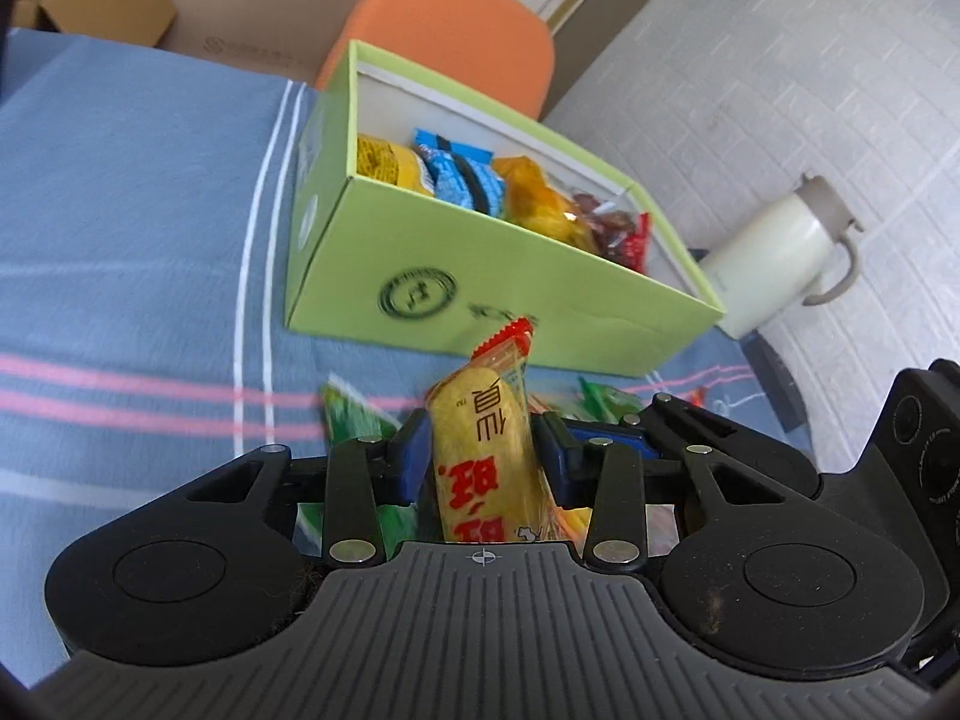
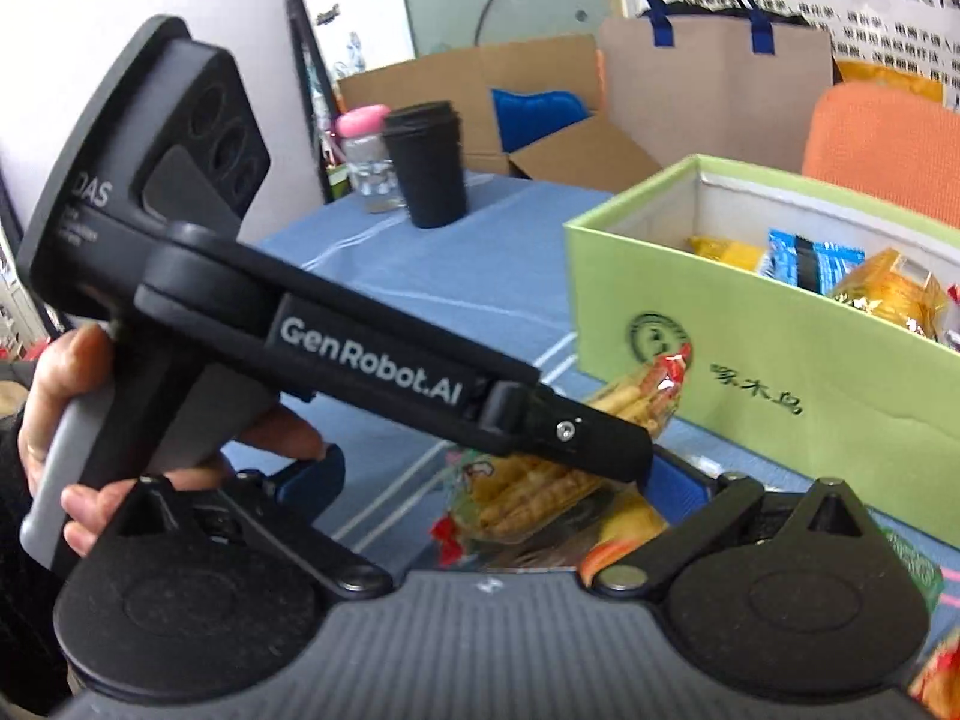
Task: Organize snacks
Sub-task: 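Grasp the yellow bread snack with the left gripper and drop it into the box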
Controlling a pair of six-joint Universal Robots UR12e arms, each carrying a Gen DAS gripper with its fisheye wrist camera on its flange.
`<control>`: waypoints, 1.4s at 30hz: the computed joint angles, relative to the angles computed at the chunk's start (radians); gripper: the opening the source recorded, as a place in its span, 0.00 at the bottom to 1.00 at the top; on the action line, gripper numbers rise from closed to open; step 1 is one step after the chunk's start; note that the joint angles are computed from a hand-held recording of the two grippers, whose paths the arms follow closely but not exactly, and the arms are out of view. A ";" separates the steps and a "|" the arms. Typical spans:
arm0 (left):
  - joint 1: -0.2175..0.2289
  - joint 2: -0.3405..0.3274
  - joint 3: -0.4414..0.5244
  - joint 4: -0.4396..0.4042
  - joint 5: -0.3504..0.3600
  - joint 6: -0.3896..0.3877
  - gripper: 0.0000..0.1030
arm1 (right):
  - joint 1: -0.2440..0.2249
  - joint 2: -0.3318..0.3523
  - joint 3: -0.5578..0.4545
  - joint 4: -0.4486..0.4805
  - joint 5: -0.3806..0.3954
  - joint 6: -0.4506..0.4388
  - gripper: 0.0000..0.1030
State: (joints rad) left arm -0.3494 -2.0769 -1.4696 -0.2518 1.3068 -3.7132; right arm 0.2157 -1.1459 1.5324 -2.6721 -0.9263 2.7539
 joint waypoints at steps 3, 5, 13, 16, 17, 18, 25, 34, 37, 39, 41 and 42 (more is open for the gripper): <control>-0.022 0.034 -0.055 0.057 0.013 -0.046 0.14 | -0.006 -0.057 0.070 -0.010 0.010 -0.004 0.99; -0.037 0.052 -0.095 0.101 0.009 -0.085 0.14 | -0.013 -0.098 0.128 -0.020 0.016 0.010 0.99; -0.102 0.045 -0.110 0.115 -0.012 -0.134 0.24 | -0.058 -0.217 0.327 -0.133 -0.099 0.167 0.99; -0.127 0.051 -0.109 0.147 0.035 -0.115 0.36 | -0.073 -0.253 0.385 -0.203 -0.138 0.205 1.00; -0.134 0.056 -0.113 0.163 0.055 -0.105 0.39 | -0.078 -0.262 0.401 -0.225 -0.136 0.222 1.00; -0.140 0.061 -0.114 0.166 0.080 -0.095 0.45 | -0.083 -0.268 0.414 -0.243 -0.131 0.232 1.00; -0.161 0.073 -0.097 0.034 0.165 -0.031 0.52 | -0.060 -0.257 0.427 -0.293 -0.209 0.257 1.00; -0.162 0.025 -0.036 -0.075 0.118 0.095 0.49 | -0.028 -0.220 0.430 -0.381 -0.294 0.205 0.99; -0.150 0.023 -0.043 -0.067 0.055 0.137 0.20 | -0.015 -0.208 0.429 -0.422 -0.311 0.176 0.87; -0.144 0.027 -0.057 -0.044 0.034 0.120 0.19 | -0.010 -0.213 0.421 -0.401 -0.315 0.178 0.79; -0.147 0.037 -0.067 -0.036 0.057 0.099 0.19 | -0.017 -0.216 0.415 -0.390 -0.279 0.194 0.79; -0.146 0.043 -0.071 -0.031 0.061 0.087 0.19 | -0.021 -0.219 0.409 -0.384 -0.262 0.206 0.79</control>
